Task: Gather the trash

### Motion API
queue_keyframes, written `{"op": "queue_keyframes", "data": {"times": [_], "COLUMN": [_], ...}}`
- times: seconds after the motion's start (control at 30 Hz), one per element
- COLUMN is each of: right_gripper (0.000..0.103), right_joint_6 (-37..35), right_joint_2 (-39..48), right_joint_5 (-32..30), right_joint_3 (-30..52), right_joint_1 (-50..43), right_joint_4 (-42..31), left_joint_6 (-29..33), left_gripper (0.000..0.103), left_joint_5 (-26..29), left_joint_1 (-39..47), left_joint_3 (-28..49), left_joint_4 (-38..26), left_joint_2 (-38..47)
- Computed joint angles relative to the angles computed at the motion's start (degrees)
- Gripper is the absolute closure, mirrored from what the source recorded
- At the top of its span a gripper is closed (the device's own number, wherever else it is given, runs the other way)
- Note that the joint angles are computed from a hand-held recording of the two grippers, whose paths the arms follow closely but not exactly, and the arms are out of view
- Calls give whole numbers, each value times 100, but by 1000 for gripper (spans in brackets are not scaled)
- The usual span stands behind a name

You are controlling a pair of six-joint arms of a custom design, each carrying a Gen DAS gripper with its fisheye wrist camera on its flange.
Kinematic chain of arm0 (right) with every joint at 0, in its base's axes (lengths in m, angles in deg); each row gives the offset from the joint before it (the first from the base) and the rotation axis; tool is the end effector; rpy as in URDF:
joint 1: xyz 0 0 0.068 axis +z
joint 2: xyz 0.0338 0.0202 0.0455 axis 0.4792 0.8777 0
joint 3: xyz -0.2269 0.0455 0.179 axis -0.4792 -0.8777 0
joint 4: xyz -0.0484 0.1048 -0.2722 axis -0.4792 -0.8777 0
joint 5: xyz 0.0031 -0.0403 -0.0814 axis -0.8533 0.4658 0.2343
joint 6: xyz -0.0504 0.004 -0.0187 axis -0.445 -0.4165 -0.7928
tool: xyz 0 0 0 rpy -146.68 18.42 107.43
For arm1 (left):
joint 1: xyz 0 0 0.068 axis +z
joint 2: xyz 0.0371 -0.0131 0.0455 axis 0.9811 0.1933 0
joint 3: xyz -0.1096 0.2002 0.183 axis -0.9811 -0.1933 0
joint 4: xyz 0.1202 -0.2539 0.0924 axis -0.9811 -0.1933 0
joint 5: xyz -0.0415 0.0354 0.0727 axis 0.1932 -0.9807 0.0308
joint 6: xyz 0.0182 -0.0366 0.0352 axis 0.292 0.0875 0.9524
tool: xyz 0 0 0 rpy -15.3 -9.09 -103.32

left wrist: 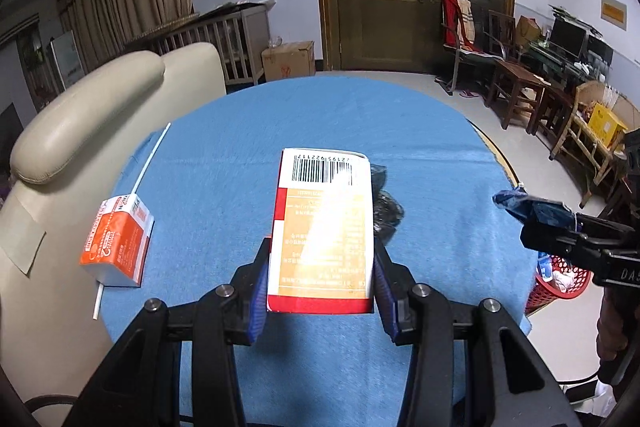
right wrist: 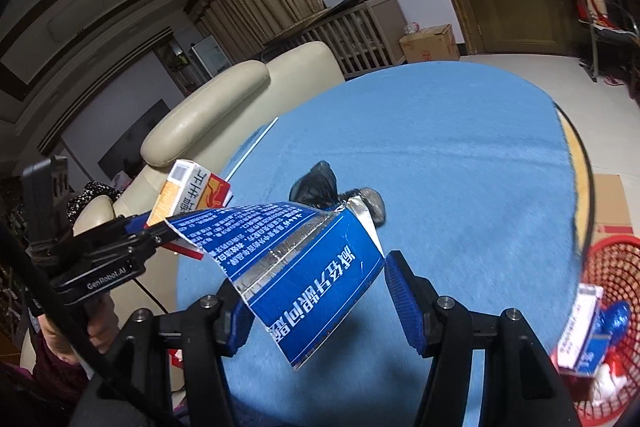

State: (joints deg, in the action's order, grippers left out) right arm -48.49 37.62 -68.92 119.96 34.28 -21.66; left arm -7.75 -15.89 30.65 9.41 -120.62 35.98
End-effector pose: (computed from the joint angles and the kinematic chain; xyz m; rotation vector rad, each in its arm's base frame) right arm 0.2843 0.0479 0.1915 -0.3042 2.2663 0.7750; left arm 0.2114 -0.2070 0.2649 0.0878 2.3261 0.0594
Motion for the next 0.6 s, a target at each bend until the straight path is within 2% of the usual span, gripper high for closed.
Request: {"op": "queue_keyframes", "data": {"times": [0.27, 0.6], "right_gripper": [40, 40], "right_joint_6": [-268, -547], "right_joint_2": [-633, -852], "right_joint_5": [-242, -425], "right_joint_3": [-432, -704], "right_joint_1": [-504, -1045], "right_joint_4": [-297, -424], "left_joint_6": [-93, -46], "left_gripper": [56, 56], "left_joint_5": [-525, -750], "left_joint_1": [-580, -869], "left_joint_3": [330, 859], "left_joint_4": [-180, -358], "left_joint_2": [425, 1060]}}
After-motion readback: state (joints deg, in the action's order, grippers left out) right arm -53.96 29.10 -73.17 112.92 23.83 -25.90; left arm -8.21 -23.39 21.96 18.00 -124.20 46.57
